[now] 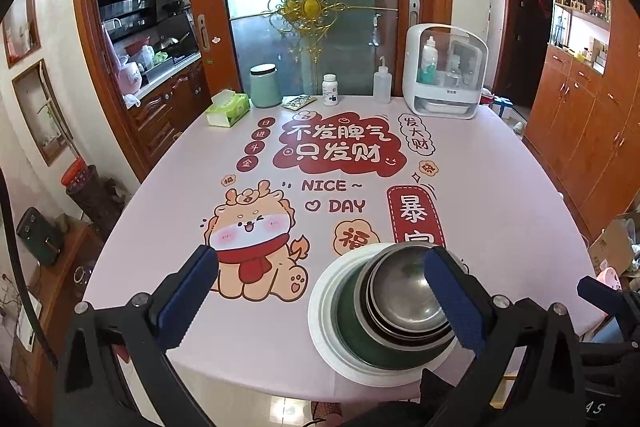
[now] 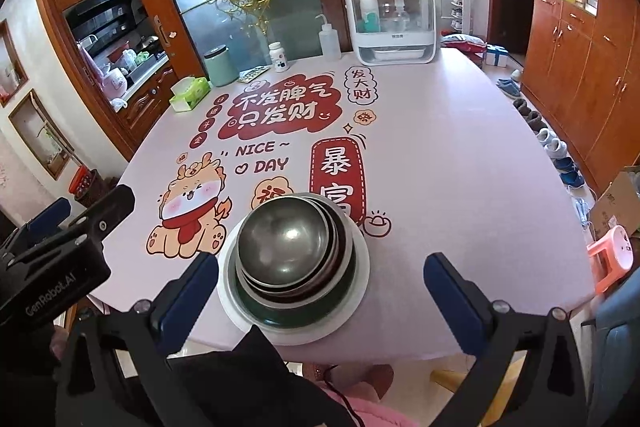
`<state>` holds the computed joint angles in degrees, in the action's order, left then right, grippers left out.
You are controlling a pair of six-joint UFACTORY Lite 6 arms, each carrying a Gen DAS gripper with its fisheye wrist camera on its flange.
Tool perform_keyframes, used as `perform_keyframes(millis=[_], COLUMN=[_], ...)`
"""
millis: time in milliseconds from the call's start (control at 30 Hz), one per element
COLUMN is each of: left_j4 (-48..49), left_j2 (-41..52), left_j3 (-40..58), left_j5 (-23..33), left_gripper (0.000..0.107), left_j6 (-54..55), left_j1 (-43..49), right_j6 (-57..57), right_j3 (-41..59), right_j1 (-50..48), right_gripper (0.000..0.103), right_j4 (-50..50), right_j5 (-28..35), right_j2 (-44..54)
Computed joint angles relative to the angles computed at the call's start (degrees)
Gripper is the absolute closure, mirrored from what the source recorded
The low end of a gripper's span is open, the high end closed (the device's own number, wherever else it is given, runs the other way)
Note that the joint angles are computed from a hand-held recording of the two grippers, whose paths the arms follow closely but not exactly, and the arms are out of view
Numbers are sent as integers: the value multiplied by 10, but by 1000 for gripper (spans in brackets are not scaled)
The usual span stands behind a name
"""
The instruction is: Organize plates and bowls
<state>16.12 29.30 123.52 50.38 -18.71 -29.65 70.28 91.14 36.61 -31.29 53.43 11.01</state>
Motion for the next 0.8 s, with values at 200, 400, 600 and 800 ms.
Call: perform_keyframes(millis=[200,400,600,800], left_j4=[13,20,18,21], left_j2=[2,3,2,3], left_j3=[4,5,5,6], left_j5=[-3,-2,-2,-2], left_gripper=[5,5,5,5], left_j6=[-10,-17,-15,-18], left_j1=[-4,-7,-7,-9], right_j6=[-18,-31,-35,-44], right_j3=[0,-1,-4,-8], right_j1=[-10,-17,-18,-22], right_gripper=[0,0,0,0], right_j4=[13,25,29,38], right_j5=[-15,-22,-24,-31], right_j2=[2,2,0,0])
